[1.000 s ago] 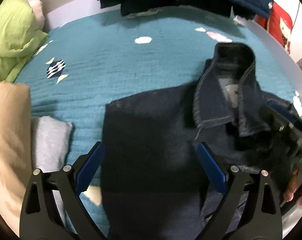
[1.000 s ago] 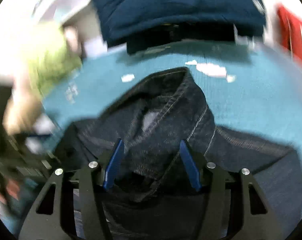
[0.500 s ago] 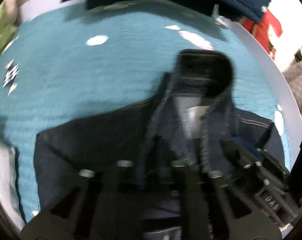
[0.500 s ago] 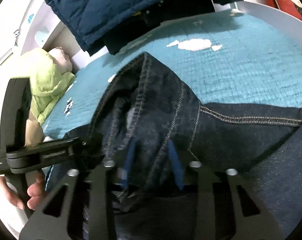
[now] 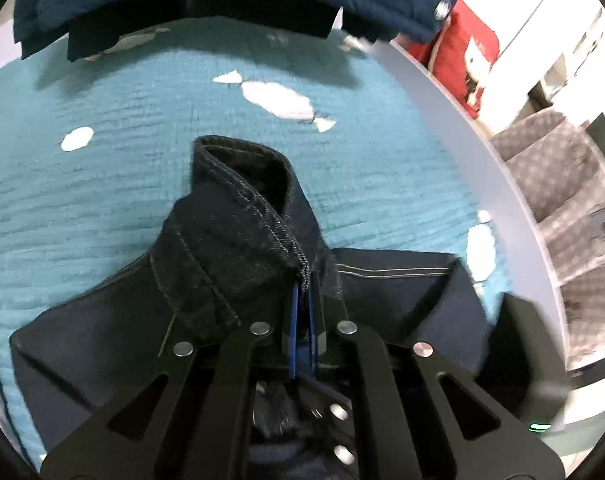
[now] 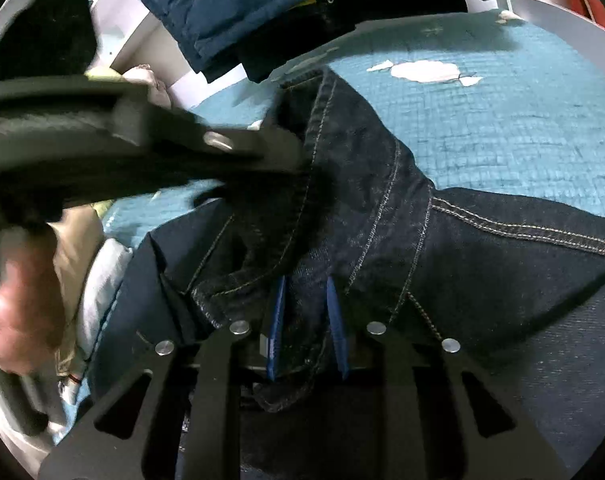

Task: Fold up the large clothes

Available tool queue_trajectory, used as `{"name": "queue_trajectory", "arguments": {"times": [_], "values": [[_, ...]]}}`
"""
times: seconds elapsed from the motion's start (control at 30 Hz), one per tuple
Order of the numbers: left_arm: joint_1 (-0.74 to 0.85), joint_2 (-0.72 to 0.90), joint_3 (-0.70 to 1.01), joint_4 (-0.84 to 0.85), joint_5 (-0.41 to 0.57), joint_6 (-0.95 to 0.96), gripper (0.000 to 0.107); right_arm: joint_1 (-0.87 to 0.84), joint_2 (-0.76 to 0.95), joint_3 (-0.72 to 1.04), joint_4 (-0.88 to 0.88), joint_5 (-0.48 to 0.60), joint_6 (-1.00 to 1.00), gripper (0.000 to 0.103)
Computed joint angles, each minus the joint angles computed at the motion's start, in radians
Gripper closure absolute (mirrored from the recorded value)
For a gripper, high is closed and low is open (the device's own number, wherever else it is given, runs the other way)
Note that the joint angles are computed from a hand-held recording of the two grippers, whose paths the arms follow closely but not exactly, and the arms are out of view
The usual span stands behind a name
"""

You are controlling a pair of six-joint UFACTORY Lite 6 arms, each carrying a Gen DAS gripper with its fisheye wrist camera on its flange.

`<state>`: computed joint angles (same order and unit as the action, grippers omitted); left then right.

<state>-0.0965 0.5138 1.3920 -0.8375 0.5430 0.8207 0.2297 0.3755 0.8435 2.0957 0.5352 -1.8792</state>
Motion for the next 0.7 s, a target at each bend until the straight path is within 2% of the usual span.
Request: {"name": "queue_trajectory", "arguments": {"times": [0.07,0.13,0.17,0.23,0.27,0.33,0.47,0.53,0.6,0.7], "values": [[-0.004,0.057,-0.012,-0.074,-0.022,0.062,0.102,-0.042,-0.018,-0.014,-0.066,0.033,0.064,0.082],[-0.005,0.078,-0.082,-0.264,-0.082,0.261,0.102,-0.056,-0.119,-0.075,0.011,-0.032,-0.010,0.081],[0.008,0.080,-0.101,-0.368,-0.077,0.345,0.101,-0.060,-0.145,-0.093,0.029,-0.056,-0.037,0.081],[0.022,0.097,-0.125,-0.529,-0.069,0.498,0.100,-0.102,-0.193,-0.140,0.115,-0.021,-0.091,0.081],[0.023,0.097,-0.131,-0.558,-0.068,0.530,0.100,-0.113,-0.189,-0.138,0.100,-0.018,-0.066,0.081],[0.018,0.094,-0.140,-0.588,-0.080,0.570,0.100,-0.128,-0.204,-0.159,0.179,-0.014,-0.109,0.081],[-0.013,0.069,-0.202,-0.782,-0.137,0.786,0.099,-0.110,-0.256,-0.197,0.317,-0.005,-0.219,0.081],[0.016,0.077,-0.198,-0.775,-0.094,0.786,0.099,-0.078,-0.260,-0.174,0.351,-0.035,-0.231,0.081],[0.055,0.096,-0.193,-0.781,-0.019,0.792,0.100,-0.057,-0.206,-0.093,0.226,-0.076,-0.112,0.081],[0.091,0.130,-0.163,-0.751,0.051,0.752,0.099,0.004,-0.035,0.131,-0.061,-0.146,0.202,0.084]]}}
